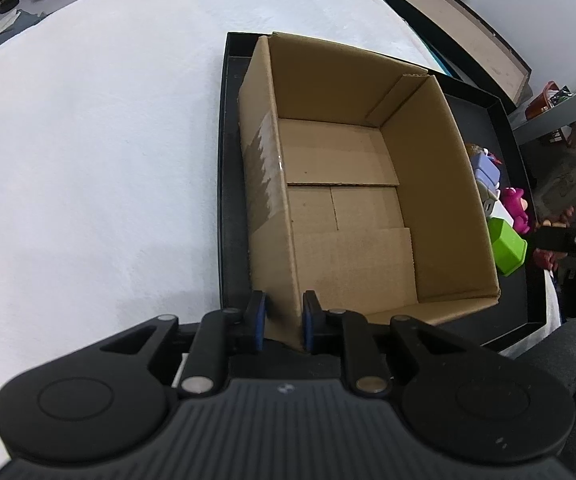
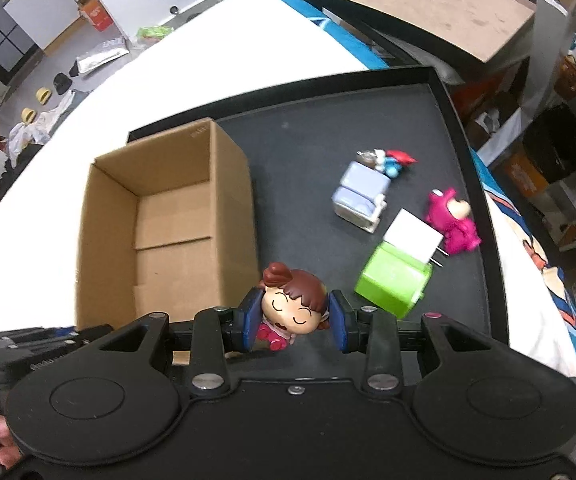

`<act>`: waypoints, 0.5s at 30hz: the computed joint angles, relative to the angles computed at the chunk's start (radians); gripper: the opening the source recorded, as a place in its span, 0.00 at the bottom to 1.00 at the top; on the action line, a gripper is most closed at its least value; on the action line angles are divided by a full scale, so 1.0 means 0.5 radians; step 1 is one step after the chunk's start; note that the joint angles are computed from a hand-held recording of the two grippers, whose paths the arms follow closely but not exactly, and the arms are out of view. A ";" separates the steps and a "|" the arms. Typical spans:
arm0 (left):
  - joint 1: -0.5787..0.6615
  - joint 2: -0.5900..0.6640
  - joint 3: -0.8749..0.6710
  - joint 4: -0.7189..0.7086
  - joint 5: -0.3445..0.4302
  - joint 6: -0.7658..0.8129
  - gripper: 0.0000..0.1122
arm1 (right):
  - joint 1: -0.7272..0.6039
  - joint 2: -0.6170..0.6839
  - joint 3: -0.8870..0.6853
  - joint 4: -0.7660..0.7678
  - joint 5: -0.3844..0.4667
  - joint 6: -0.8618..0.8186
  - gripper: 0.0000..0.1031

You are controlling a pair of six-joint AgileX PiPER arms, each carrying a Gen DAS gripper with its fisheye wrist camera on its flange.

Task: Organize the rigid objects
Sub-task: 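Close the right gripper on the doll figurine and lift it, then carry the doll into the cardboard box and open the right gripper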

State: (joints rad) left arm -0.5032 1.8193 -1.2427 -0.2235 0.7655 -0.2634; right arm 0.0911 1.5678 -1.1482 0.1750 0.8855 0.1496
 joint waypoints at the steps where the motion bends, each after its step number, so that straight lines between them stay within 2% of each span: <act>1: 0.000 -0.001 0.001 -0.005 -0.003 0.007 0.16 | 0.015 0.002 -0.026 0.000 0.019 0.010 0.34; 15: 0.057 -0.009 0.035 -0.138 -0.018 0.142 0.17 | 0.296 0.181 -0.361 -0.104 0.114 0.120 0.34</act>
State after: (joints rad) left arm -0.4746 1.8146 -1.2251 -0.2922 0.7567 -0.1921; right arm 0.2389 1.6584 -1.3288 0.1228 0.9424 0.2094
